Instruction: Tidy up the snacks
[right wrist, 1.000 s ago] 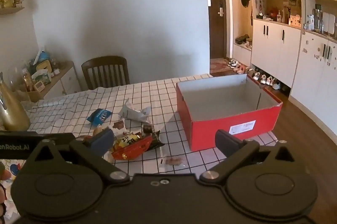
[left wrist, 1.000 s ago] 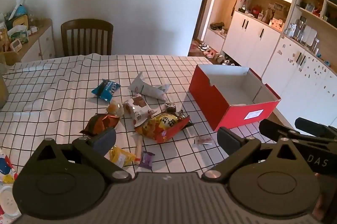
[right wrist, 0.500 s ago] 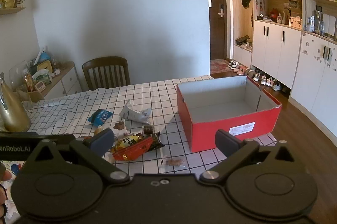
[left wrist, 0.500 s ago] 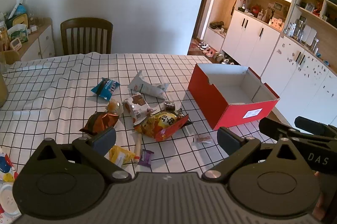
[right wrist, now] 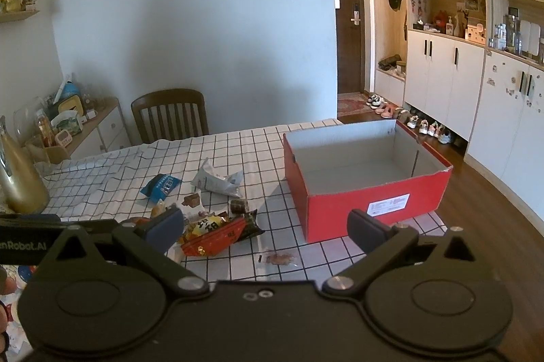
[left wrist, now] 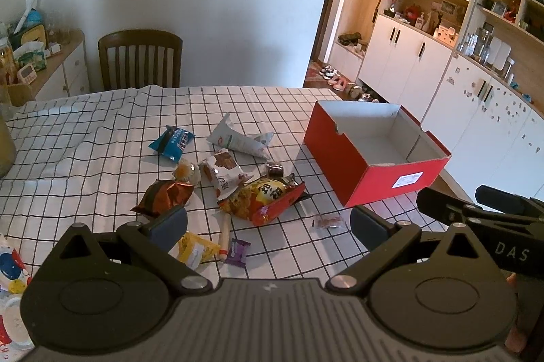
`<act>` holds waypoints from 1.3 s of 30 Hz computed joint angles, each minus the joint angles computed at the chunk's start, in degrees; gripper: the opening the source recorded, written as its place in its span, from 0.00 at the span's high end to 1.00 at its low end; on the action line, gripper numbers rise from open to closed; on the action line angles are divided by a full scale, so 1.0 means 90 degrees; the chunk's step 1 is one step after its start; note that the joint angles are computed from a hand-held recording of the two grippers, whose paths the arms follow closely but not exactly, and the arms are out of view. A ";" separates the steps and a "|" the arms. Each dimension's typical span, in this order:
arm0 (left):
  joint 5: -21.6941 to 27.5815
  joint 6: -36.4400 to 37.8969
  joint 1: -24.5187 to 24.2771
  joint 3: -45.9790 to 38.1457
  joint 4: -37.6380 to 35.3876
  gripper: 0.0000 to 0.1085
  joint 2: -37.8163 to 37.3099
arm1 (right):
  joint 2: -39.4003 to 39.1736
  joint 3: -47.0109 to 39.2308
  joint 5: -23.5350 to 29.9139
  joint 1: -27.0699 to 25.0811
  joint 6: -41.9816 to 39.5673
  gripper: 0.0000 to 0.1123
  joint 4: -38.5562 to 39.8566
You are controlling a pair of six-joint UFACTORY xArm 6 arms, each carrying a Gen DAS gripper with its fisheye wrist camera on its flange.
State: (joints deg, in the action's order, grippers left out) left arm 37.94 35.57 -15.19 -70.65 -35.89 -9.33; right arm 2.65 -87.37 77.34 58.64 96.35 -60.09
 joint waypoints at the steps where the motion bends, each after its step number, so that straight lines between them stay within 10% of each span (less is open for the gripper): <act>1: 0.0010 -0.0010 0.0010 0.0004 0.0013 0.05 -0.0013 | -0.0009 0.0011 -0.0018 0.0001 -0.0005 0.09 0.0003; 39: -0.0097 -0.0618 0.0101 -0.0010 0.0447 0.05 -0.0059 | 0.0125 -0.0126 -0.0504 -0.0147 -0.0396 0.09 -0.0101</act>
